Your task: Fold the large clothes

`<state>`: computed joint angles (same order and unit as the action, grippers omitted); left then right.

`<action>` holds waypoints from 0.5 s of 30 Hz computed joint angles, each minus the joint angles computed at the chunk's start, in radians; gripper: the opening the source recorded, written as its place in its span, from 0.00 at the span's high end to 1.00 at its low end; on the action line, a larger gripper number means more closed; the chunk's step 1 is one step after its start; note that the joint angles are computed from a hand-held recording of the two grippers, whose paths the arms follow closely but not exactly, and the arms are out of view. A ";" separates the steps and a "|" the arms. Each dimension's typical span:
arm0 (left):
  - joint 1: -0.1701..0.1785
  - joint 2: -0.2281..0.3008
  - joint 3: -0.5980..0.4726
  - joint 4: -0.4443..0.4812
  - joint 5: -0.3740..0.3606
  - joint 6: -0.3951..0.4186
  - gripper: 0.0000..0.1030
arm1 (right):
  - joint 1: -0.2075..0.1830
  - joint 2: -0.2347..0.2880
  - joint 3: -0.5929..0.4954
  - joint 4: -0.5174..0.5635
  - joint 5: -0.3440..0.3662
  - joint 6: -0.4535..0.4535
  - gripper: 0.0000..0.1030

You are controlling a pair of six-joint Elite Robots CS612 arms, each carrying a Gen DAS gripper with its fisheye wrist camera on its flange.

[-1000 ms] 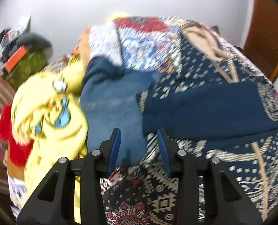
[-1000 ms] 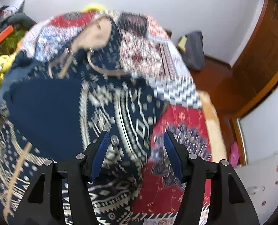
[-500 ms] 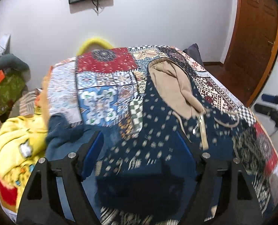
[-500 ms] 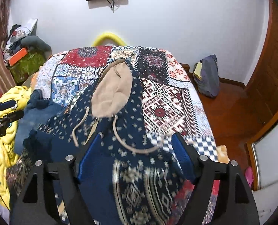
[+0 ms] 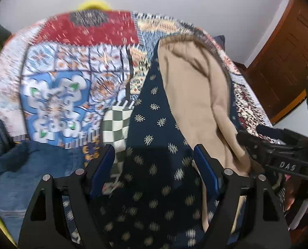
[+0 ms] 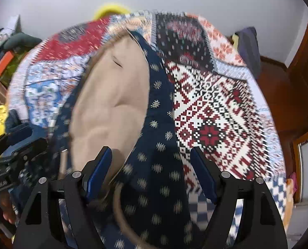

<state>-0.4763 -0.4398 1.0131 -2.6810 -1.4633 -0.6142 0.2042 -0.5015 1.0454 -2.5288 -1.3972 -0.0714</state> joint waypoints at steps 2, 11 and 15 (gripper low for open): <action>0.004 0.025 -0.039 0.036 -0.001 -0.020 0.25 | 0.000 0.023 -0.032 0.042 -0.020 0.015 0.30; -0.007 0.029 -0.030 0.019 0.025 -0.012 0.86 | -0.025 0.010 0.016 0.012 0.066 0.054 0.89; -0.036 -0.029 0.035 -0.007 0.109 0.082 0.91 | -0.033 -0.063 0.127 -0.087 0.100 0.039 0.90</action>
